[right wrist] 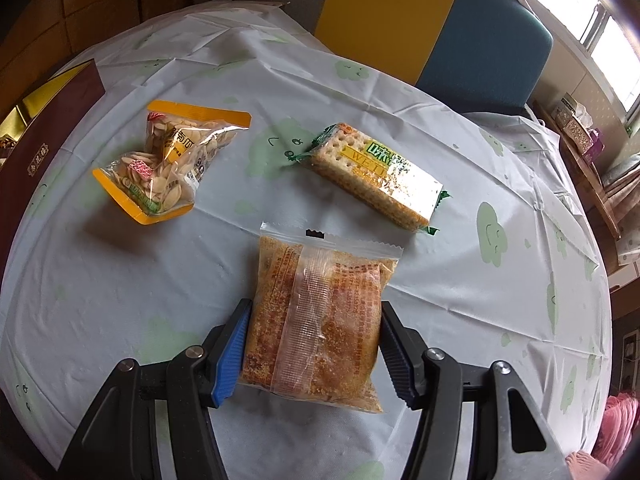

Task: Organize snacks
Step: 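Carry the red foil pack into the tin with the left tool and release it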

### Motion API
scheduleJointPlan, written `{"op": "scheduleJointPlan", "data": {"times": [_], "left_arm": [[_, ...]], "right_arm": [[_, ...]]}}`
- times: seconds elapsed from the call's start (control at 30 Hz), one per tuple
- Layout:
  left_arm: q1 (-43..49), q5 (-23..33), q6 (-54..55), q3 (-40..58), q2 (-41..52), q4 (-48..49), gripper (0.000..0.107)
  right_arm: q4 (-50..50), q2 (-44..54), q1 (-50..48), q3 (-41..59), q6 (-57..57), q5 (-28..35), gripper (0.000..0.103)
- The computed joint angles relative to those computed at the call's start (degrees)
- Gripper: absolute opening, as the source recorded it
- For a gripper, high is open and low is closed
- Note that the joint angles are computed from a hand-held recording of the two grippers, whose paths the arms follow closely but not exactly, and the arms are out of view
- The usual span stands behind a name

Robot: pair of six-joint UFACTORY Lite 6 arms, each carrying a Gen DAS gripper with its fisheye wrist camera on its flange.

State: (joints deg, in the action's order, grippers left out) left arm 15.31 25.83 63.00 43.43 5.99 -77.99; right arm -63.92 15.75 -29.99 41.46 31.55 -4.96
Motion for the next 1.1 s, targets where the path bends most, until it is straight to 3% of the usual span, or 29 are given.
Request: {"op": "scheduleJointPlan", "data": {"times": [0.2, 0.4, 0.73, 0.87, 1.1], "left_arm": [[-2.44, -2.27, -0.59, 5.83, 9.76, -2.97, 0.038], [-4.80, -4.73, -6.15, 10.51, 16.13, 1.94, 0.041], [-4.98, -11.24, -4.72, 2.86, 6.85, 5.24, 0.039], [-7.31, -15.60, 2.16, -4.11, -1.00, 0.88, 0.040], [-13.88, -23.39, 7.15, -12.69, -12.72, -3.42, 0.041]], "right_arm": [[-1.77, 0.38, -0.52, 0.40, 1.55, -0.22, 0.061], [-1.77, 0.63, -0.57, 0.64, 1.69, -0.25, 0.061], [12.65, 0.34, -0.37, -0.23, -13.05, -0.46, 0.061], [28.88, -0.45, 0.23, -1.58, -29.43, -0.96, 0.061], [39.61, -1.99, 0.60, -3.29, -40.53, -1.53, 0.061]]}}
